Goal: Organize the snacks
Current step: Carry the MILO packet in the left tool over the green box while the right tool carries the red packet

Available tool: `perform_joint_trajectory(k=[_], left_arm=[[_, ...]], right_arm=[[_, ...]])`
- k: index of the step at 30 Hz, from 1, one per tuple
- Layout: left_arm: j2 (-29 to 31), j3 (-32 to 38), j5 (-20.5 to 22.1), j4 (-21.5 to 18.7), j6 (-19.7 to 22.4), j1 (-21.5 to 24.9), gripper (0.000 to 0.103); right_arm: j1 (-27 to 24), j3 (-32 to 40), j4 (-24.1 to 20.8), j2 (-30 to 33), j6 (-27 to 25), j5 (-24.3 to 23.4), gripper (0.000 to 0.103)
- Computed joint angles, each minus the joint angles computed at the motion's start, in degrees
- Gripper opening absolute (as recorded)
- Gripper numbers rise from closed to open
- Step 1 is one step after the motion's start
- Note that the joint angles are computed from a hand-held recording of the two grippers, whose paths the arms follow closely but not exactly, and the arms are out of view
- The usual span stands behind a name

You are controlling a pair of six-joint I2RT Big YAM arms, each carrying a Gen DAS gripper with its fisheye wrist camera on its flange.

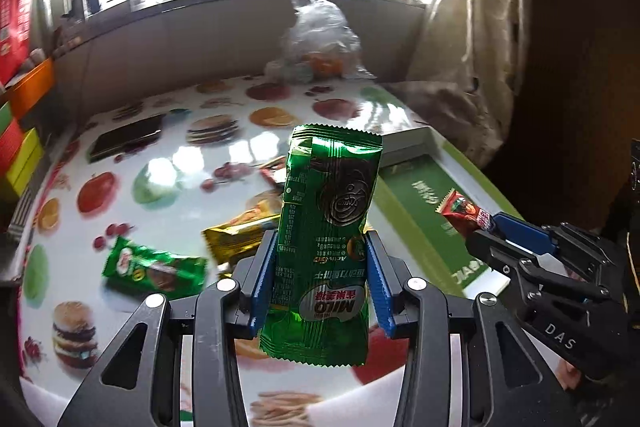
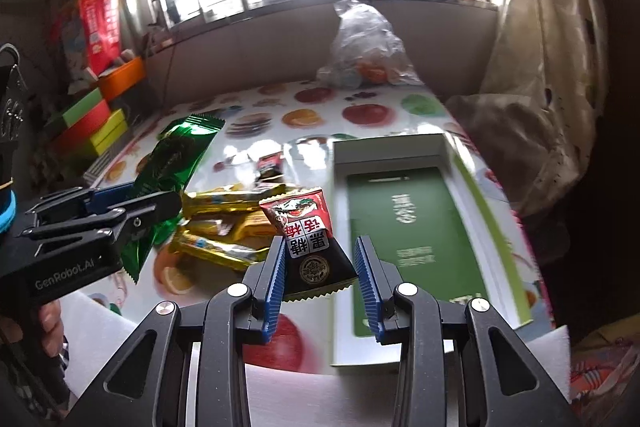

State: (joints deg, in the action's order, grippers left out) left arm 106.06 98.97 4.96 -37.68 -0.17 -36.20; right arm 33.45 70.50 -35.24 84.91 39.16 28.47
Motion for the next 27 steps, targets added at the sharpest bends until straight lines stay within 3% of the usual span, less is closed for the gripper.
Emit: perform_joint_trajectory(k=[11, 20, 27], left_arm=[[4.7, 6.3, 3.6, -3.1, 0.4, -3.4, 0.043], [11.2, 14.7, 7.1, -9.6, 0.2, -6.0, 0.043], [14.9, 19.0, 6.1, -13.2, 0.0, -7.6, 0.043]], right_arm=[[-2.9, -3.4, -5.0, -3.6, 4.8, 2.3, 0.034], [-6.2, -6.1, -7.8, -4.8, 8.6, 1.4, 0.034], [-8.0, -6.8, -8.2, -4.0, 8.6, 0.0, 0.034]])
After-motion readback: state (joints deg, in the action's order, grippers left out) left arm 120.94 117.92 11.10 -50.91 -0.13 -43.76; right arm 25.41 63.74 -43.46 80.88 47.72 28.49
